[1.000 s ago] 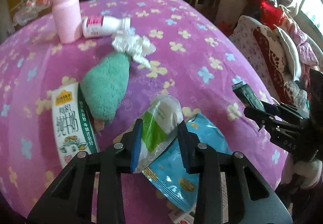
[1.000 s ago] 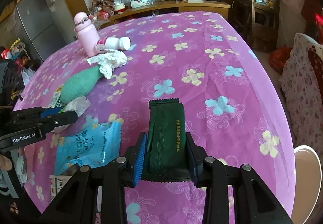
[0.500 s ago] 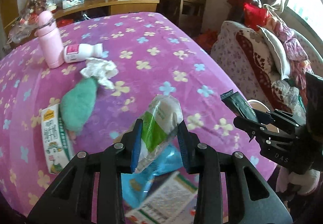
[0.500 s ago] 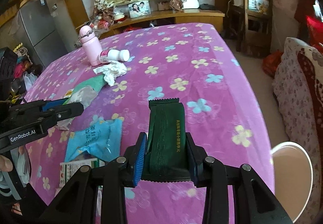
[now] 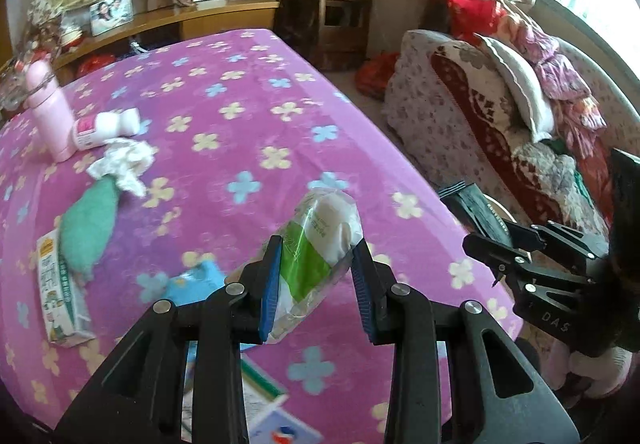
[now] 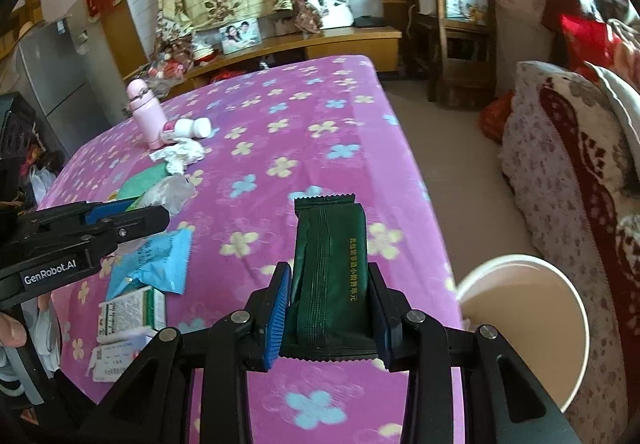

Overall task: Collect trash
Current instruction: 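Carry pouch and packet to the white bucket and open both tools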

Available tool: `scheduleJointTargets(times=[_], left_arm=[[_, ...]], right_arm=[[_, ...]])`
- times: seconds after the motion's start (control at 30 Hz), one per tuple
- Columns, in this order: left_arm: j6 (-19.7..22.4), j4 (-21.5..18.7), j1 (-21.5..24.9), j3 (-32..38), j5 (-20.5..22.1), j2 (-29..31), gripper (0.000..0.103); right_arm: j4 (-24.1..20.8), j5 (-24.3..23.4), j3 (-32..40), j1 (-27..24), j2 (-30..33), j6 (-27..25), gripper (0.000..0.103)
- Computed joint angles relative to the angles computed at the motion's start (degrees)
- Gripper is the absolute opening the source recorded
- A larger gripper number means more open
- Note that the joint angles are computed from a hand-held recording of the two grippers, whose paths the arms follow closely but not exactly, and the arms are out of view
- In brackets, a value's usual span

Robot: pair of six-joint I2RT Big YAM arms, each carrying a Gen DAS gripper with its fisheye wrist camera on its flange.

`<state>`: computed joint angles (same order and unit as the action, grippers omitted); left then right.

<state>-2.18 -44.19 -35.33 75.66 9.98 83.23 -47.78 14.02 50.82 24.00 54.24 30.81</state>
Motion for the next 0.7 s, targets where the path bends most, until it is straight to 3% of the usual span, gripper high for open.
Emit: scheduleJointTargets(times=[0.37,0.7], left_arm=[[-1.89,-0.70,-8.40,4.14,0.22,4.09,0.031],[-3.68,-2.09,-14.47,9.44,1.56,10.20,0.031]], right_arm=[[-5.35,-0.27,-5.21,-7.20,-10.01,-0.48,0.035],[-8.87,-3.86,-9.64,-17.61,-17.17,-3.53,0.035]])
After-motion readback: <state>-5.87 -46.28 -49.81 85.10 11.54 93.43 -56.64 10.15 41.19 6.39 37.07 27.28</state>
